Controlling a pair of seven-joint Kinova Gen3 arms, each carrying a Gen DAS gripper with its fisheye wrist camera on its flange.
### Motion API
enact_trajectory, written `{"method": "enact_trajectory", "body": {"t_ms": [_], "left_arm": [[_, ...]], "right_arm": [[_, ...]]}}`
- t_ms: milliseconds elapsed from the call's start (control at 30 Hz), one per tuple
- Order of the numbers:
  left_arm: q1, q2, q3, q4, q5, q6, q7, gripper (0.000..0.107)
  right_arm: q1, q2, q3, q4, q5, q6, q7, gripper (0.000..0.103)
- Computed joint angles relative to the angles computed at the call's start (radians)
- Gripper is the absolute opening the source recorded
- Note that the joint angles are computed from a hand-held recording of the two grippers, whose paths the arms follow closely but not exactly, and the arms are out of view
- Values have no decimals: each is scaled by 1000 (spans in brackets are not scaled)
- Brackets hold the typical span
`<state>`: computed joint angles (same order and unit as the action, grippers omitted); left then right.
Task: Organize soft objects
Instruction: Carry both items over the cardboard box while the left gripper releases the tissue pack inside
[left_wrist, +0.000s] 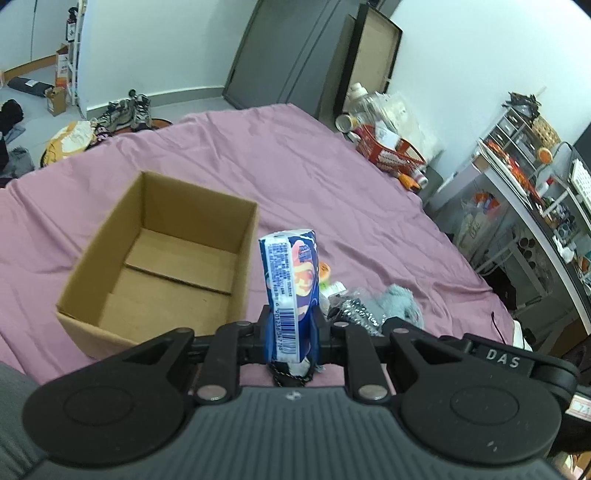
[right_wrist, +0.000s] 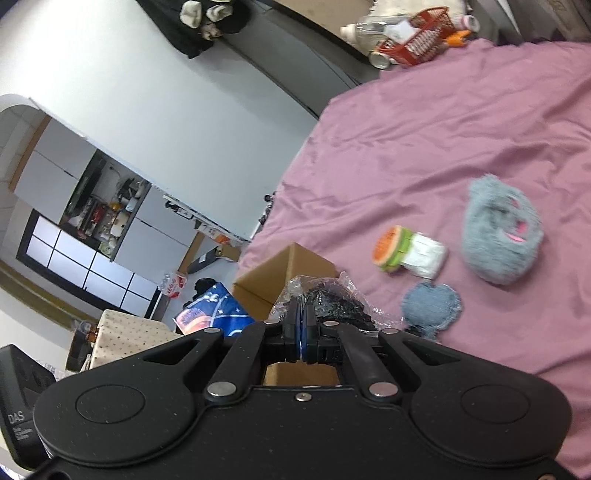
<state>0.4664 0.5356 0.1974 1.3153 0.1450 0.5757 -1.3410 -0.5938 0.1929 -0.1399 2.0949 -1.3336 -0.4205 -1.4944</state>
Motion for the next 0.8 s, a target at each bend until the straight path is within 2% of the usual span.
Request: {"method": "enact_trajectory", "body": {"t_ms": [467, 600, 800], "left_arm": [[-53, 11, -41, -5, -16, 13, 38, 18], [-63, 39, -57, -33, -27, 46, 62, 18], [-66, 76, -73, -75, -55, 106, 80, 24]], "right_arm": [[-5, 84, 33, -164, -13, 78, 112, 0], [-14, 117, 49, -211, -16, 109, 143, 0], [-24, 141, 68, -231, 96, 143, 55, 0]]}}
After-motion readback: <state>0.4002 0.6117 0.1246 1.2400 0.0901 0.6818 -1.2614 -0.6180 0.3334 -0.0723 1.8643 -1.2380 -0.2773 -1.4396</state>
